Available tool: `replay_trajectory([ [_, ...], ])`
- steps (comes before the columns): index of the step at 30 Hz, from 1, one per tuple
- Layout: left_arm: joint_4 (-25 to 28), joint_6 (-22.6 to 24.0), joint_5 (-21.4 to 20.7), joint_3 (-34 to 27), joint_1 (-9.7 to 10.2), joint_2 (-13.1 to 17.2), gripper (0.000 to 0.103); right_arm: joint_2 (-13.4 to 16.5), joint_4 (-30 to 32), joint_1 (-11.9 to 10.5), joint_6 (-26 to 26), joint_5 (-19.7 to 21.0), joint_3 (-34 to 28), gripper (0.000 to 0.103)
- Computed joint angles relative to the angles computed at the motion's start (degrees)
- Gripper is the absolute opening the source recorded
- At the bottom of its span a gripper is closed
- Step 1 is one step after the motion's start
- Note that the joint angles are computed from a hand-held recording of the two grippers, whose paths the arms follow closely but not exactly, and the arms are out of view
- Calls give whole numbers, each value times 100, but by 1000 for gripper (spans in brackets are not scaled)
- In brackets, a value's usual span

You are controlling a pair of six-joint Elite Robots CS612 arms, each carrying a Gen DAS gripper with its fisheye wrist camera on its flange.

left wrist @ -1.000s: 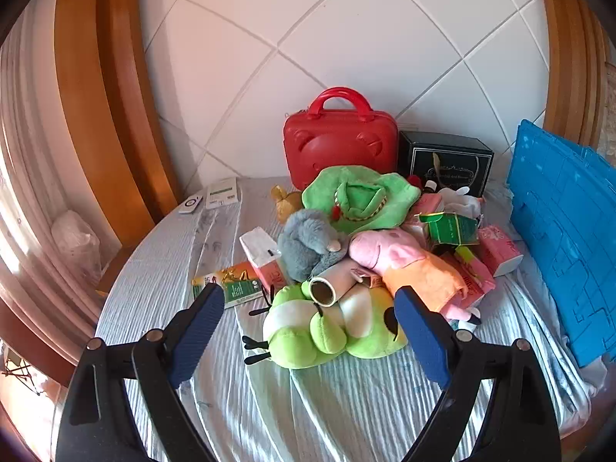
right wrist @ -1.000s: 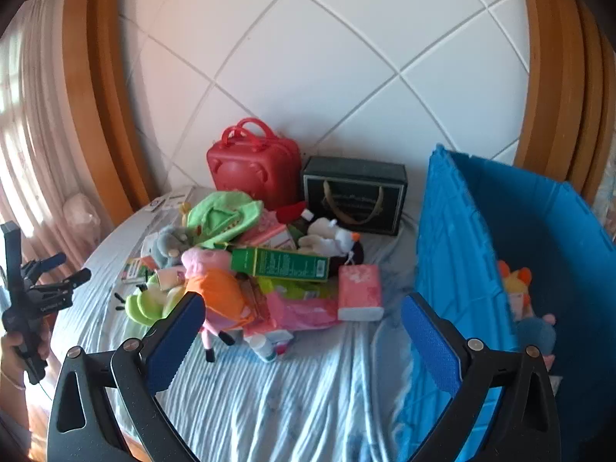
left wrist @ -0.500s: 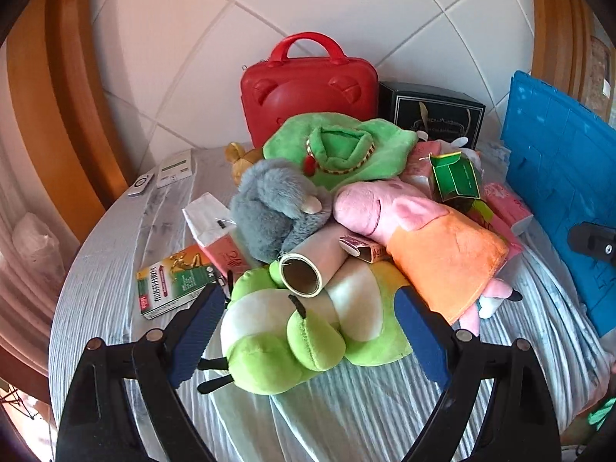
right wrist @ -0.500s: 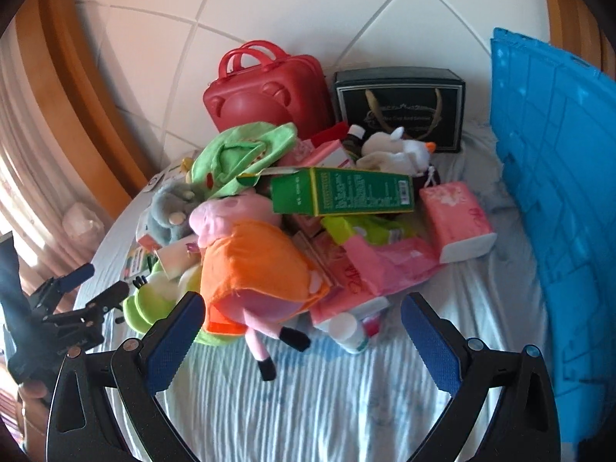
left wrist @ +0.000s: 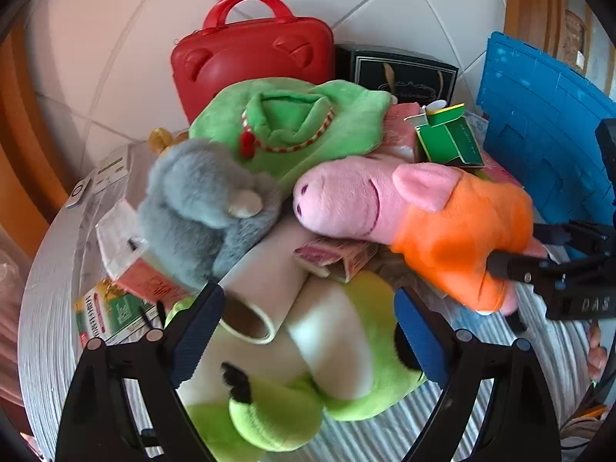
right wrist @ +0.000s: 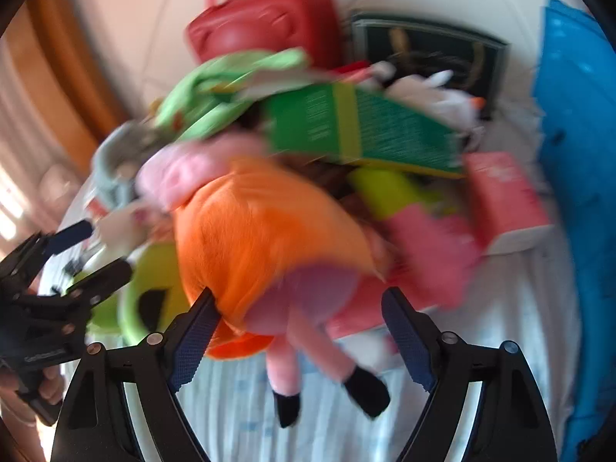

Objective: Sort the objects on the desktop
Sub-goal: 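Grasp the pink pig plush in orange dress with both tools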

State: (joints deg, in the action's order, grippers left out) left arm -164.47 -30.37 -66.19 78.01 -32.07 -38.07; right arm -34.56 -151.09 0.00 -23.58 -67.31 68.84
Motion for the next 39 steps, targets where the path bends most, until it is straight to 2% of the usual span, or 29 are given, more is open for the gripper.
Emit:
replay_trajectory([
  [1, -4, 77, 98, -86, -11, 43, 91, 37, -40, -50, 60, 2, -91, 91],
  [3, 116, 328, 273, -333, -25, 148, 91, 131, -45, -85, 158, -299, -331, 92],
  [6, 249, 572, 338, -620, -30, 233, 91, 229, -18, -128, 227, -310, -561, 95],
  [8, 315, 595, -40, -737, 14, 246, 91, 253, -43, -133, 198, -306, -607, 97],
  [9, 504, 609, -304, -837, 40, 265, 91, 266, -67, -130, 160, -327, -622, 98],
  [11, 1211, 499, -401, -1127, 52, 362, 91, 271, 34, -162, 169, -170, -643, 100],
  [14, 1698, 164, -769, -1380, 106, 523, 91, 242, 257, -194, 85, 105, -626, 100],
  [15, 1672, 6, -848, -1404, 118, 566, 84, 204, 357, -222, 28, 251, -577, 101],
  [18, 1435, -141, -672, -1363, 84, 597, 70, 131, 326, -241, -106, 464, -429, 103],
  [21, 1104, -161, -763, -1242, 82, 548, 70, 53, 406, -243, -232, 670, -328, 103],
  [25, 992, 6, -862, -1162, 102, 507, 70, 27, 446, -240, -77, 984, -328, 103],
  [28, 905, 167, -862, -1148, 109, 510, 70, 168, 719, -165, -89, 764, -617, 103],
  [29, 888, 211, -853, -1162, 100, 524, 68, 258, 885, -132, -60, 642, -773, 94],
  [31, 900, 257, -728, -1165, 74, 520, 59, 350, 1190, -130, -89, 742, -934, 69],
  [33, 920, 264, -647, -1144, 57, 501, 53, 334, 1110, -118, -193, 680, -889, 64],
  [37, 706, 268, -558, -962, 1, 386, 50, 173, 764, -138, -478, 628, -623, 52],
  [39, 515, 287, -439, -822, -52, 292, 45, 89, 614, -180, -542, 745, -505, 33],
])
